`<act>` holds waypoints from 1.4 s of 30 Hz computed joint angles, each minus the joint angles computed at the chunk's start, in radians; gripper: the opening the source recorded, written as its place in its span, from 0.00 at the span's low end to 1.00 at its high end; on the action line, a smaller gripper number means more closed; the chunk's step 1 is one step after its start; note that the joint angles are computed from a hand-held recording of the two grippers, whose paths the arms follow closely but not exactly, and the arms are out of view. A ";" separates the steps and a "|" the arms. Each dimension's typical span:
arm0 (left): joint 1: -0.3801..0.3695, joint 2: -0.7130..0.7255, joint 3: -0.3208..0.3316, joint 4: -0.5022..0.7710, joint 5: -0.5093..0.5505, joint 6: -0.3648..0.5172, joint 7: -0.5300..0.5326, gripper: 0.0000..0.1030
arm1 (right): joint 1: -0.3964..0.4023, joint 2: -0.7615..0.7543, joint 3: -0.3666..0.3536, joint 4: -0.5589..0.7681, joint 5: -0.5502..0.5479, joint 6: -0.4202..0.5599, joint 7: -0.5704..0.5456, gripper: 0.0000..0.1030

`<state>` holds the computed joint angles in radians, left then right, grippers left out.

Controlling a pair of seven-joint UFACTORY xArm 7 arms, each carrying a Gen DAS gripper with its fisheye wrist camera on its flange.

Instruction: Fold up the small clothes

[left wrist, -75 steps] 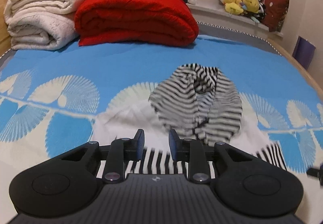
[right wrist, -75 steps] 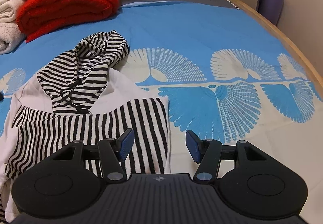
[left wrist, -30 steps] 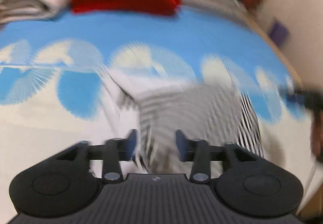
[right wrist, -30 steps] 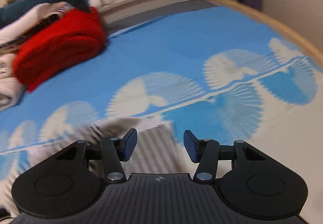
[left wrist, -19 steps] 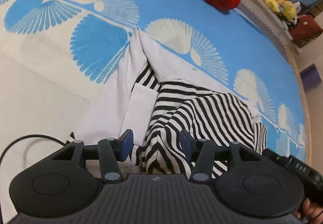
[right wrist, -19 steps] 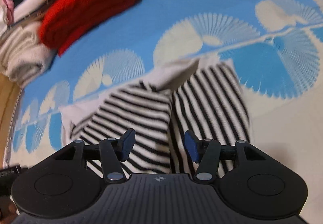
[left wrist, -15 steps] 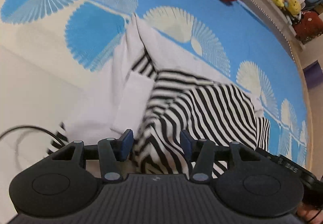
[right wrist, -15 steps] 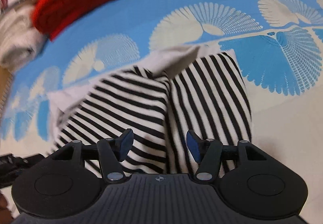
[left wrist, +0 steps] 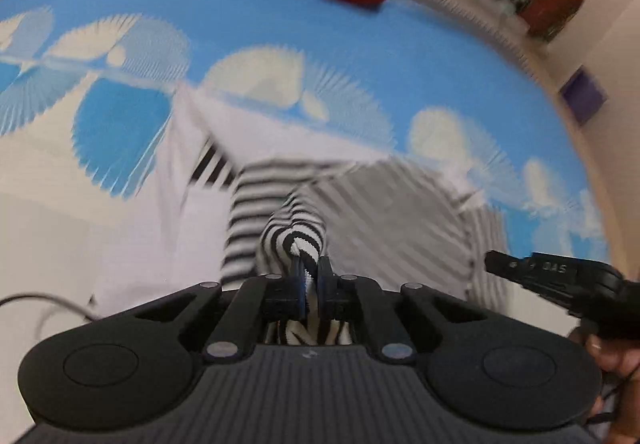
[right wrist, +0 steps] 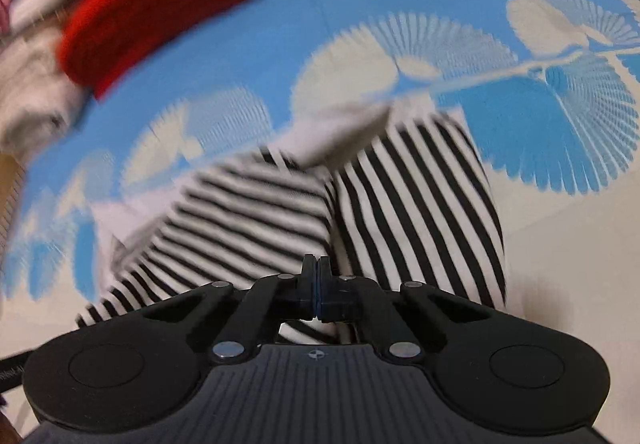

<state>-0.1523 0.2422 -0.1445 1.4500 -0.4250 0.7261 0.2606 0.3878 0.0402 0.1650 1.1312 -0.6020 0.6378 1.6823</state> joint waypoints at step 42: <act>0.050 0.220 0.018 0.259 0.050 0.319 -0.273 0.55 | -0.026 0.012 -0.005 -0.028 0.197 -0.034 -0.089 0.50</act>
